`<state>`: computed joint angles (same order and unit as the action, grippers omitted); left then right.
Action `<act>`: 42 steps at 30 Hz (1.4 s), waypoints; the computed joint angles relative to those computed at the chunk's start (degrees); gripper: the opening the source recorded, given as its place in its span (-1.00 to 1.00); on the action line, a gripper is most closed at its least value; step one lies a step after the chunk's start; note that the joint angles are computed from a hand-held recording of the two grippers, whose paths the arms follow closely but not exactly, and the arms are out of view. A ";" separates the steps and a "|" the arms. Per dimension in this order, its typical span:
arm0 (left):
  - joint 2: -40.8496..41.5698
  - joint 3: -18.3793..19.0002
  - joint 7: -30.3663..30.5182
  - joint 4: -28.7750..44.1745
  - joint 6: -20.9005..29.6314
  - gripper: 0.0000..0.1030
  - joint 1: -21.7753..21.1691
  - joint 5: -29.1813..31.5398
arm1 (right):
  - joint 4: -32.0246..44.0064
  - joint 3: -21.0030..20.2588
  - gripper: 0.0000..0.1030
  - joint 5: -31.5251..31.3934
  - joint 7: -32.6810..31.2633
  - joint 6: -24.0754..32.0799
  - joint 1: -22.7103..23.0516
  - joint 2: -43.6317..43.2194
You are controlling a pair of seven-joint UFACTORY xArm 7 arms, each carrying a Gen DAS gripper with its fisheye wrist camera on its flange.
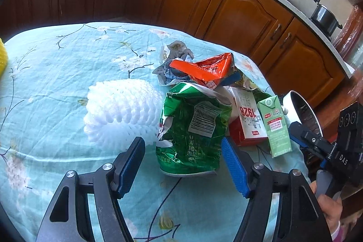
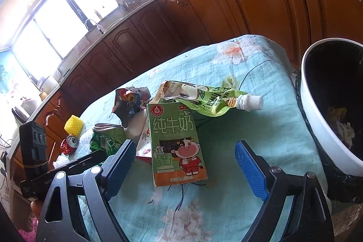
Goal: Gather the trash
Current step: 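Grasp the green crushed can with the left tool while the right tool grasps the green milk carton, then carry the can and milk carton over the trash bin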
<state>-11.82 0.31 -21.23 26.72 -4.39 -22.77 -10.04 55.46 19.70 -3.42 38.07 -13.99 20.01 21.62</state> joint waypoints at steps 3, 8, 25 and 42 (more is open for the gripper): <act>0.52 2.35 1.29 0.50 -0.66 0.19 -2.95 -0.71 | 1.28 2.41 0.74 -1.54 -0.07 0.52 -2.29 1.76; 1.37 4.10 2.63 1.22 -1.22 -0.41 -6.01 -0.18 | 2.43 5.87 -0.04 -3.40 -0.51 1.59 -5.37 3.21; -2.26 3.89 -0.64 -1.12 -5.26 -0.50 -10.78 6.79 | -13.04 -10.35 -0.08 13.12 -6.23 -5.04 12.93 -12.77; 6.61 11.96 1.41 9.60 -3.46 -0.51 -24.81 8.17 | -25.36 -4.97 -0.08 35.98 -20.06 -7.95 7.95 -25.31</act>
<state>-5.21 12.27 -19.83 36.32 -7.85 -47.59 -1.87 30.10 14.74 32.57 18.01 -21.94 27.96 -3.69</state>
